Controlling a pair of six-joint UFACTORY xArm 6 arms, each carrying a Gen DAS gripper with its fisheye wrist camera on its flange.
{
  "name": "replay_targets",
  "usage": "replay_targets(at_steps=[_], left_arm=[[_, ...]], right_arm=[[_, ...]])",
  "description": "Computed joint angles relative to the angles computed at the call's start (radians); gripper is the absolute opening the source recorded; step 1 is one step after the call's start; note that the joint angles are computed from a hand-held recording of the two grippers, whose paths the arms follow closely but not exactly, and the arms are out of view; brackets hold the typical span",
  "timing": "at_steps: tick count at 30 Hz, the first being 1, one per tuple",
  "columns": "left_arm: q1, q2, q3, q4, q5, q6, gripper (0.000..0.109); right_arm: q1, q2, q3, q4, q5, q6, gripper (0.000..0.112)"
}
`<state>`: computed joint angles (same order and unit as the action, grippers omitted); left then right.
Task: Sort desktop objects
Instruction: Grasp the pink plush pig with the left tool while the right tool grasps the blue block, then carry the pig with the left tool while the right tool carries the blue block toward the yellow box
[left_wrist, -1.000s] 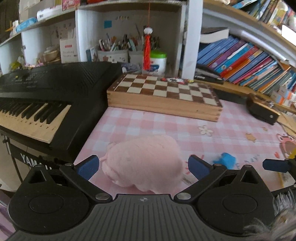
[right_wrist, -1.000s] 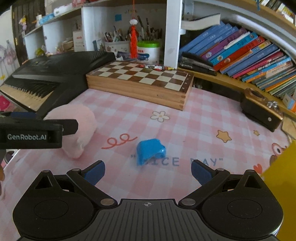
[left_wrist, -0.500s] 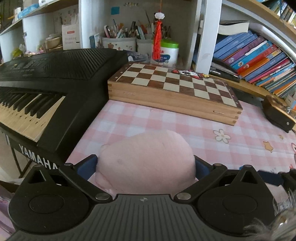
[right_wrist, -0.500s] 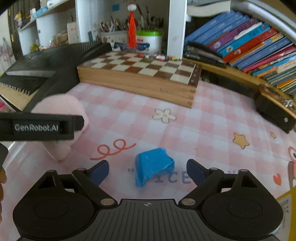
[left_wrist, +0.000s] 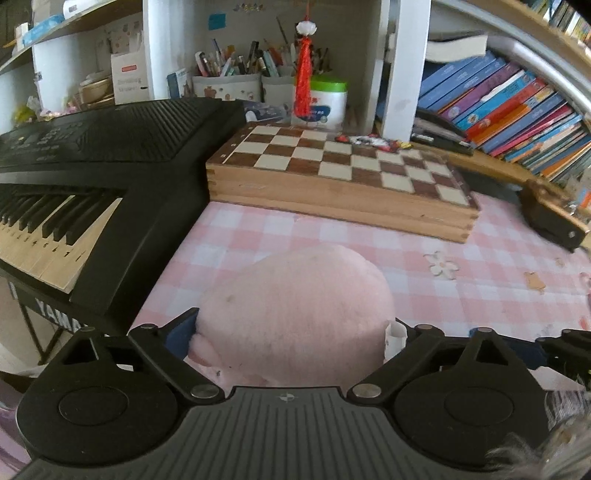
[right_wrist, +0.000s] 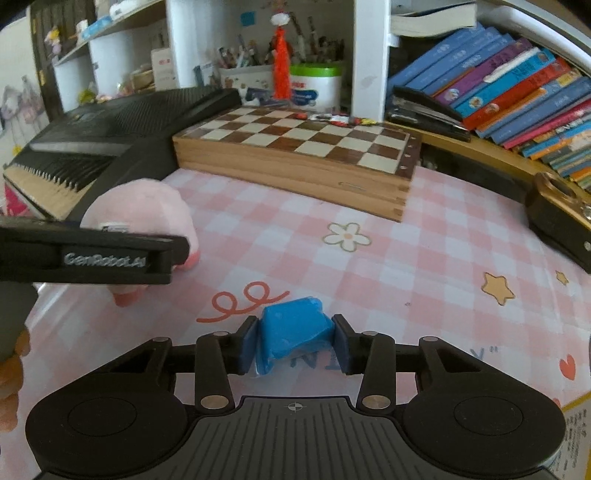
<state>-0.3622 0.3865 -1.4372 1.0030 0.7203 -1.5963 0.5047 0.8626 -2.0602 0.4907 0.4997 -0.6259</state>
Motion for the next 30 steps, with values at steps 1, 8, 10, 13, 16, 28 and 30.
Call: replay_targets(at_steps=[1, 8, 10, 13, 16, 28, 30], left_arm=[[-0.001, -0.014, 0.014, 0.011, -0.018, -0.024, 0.095], [-0.031, -0.1, 0.075, 0.099, -0.062, -0.16, 0.095], [-0.042, -0.127, 0.095, 0.122, -0.07, -0.188, 0.095], [-0.058, -0.17, 0.131, 0.15, -0.083, -0.223, 0.095], [-0.075, -0.215, 0.171, 0.175, -0.088, -0.258, 0.095], [-0.174, -0.378, 0.32, 0.238, -0.065, -0.36, 0.095], [-0.192, -0.404, 0.345, 0.249, -0.06, -0.384, 0.095]], right_arm=[[0.0, -0.013, 0.017, 0.017, -0.013, -0.009, 0.041], [-0.011, -0.09, 0.104, 0.102, -0.04, -0.053, 0.041], [-0.014, -0.118, 0.138, 0.125, -0.05, -0.062, 0.041], [-0.015, -0.163, 0.192, 0.165, -0.068, -0.088, 0.041], [-0.015, -0.216, 0.257, 0.212, -0.093, -0.135, 0.041], [-0.017, -0.451, 0.55, 0.348, -0.153, -0.291, 0.041], [-0.018, -0.498, 0.608, 0.363, -0.159, -0.309, 0.041]])
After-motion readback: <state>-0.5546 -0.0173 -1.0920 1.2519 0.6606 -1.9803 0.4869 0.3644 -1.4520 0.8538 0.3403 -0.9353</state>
